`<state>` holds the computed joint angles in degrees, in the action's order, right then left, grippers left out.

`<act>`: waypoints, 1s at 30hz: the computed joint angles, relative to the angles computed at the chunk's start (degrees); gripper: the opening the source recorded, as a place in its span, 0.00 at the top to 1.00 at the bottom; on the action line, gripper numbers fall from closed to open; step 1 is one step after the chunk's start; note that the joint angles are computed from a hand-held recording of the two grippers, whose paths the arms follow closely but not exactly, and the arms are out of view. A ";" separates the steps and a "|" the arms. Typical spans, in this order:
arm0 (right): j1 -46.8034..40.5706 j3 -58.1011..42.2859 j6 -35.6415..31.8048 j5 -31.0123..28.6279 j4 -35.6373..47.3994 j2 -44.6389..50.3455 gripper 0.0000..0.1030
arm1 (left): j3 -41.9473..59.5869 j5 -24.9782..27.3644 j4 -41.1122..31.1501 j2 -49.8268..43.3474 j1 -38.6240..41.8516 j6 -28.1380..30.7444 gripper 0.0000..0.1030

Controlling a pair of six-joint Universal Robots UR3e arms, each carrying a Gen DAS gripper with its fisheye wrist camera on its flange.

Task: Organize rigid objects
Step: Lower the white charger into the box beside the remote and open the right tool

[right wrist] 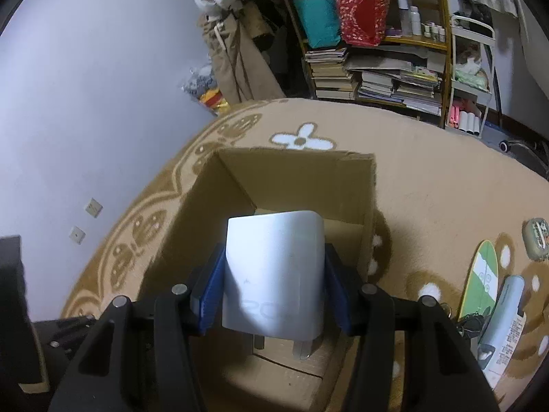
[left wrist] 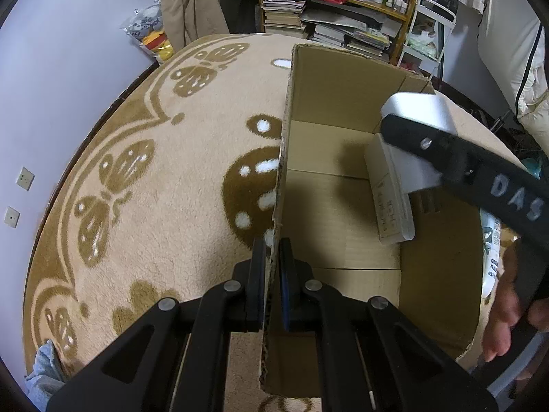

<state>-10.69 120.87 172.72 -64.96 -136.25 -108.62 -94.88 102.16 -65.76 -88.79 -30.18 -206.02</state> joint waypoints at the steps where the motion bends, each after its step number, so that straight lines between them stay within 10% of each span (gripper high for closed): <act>1: 0.56 -0.24 0.09 -0.60 -0.32 0.37 0.44 | 0.00 0.07 -0.08 0.09 0.00 -0.02 0.93; 12: 0.23 -1.07 1.02 0.83 -1.70 1.05 0.44 | -0.16 -0.50 -0.65 0.77 0.75 -0.06 0.93; 22: -7.42 0.41 -1.55 6.26 5.36 -7.01 0.13 | -0.89 -0.94 -0.15 1.33 1.22 0.52 0.93; 30: -20.60 2.00 -11.11 9.63 17.89 -17.70 0.06 | -1.27 -1.53 -0.19 1.84 1.87 0.84 0.93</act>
